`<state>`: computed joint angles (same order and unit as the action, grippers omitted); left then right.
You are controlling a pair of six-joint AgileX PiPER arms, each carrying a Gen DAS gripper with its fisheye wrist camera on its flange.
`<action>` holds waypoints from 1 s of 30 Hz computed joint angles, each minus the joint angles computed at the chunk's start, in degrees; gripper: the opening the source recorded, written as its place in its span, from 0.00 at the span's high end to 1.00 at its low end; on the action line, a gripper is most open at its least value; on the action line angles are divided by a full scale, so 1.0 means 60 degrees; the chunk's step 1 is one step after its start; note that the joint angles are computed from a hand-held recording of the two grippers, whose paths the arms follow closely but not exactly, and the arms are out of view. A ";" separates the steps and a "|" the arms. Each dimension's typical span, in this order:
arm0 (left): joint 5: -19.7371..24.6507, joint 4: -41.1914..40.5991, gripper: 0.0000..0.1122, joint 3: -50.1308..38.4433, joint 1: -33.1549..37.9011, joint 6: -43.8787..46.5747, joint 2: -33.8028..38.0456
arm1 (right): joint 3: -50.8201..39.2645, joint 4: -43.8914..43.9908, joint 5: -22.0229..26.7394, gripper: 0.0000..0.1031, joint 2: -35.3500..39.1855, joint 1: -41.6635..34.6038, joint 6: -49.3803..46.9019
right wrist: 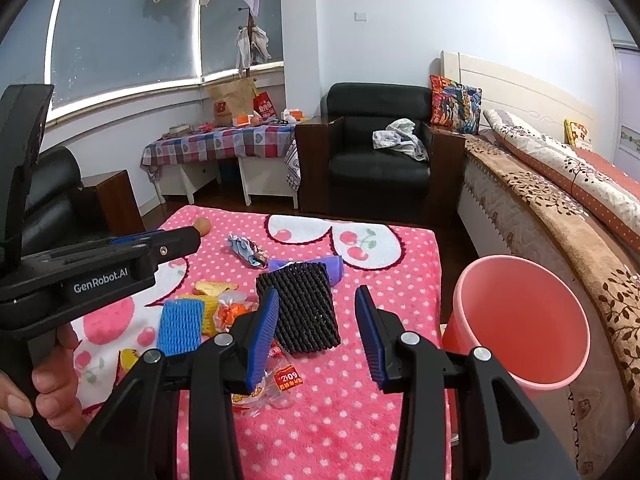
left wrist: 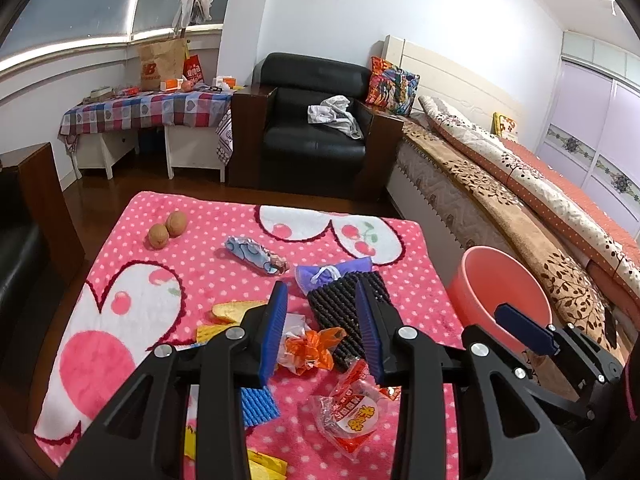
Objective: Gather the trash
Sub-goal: 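Grasp the blue foam mesh net with the left gripper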
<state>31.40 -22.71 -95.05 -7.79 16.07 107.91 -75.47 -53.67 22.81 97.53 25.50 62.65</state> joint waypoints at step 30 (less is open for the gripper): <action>0.1602 -0.2066 0.68 0.0171 0.2345 0.2448 0.1619 | -0.1222 0.4835 -0.0862 0.62 0.1864 -0.1346 -0.4418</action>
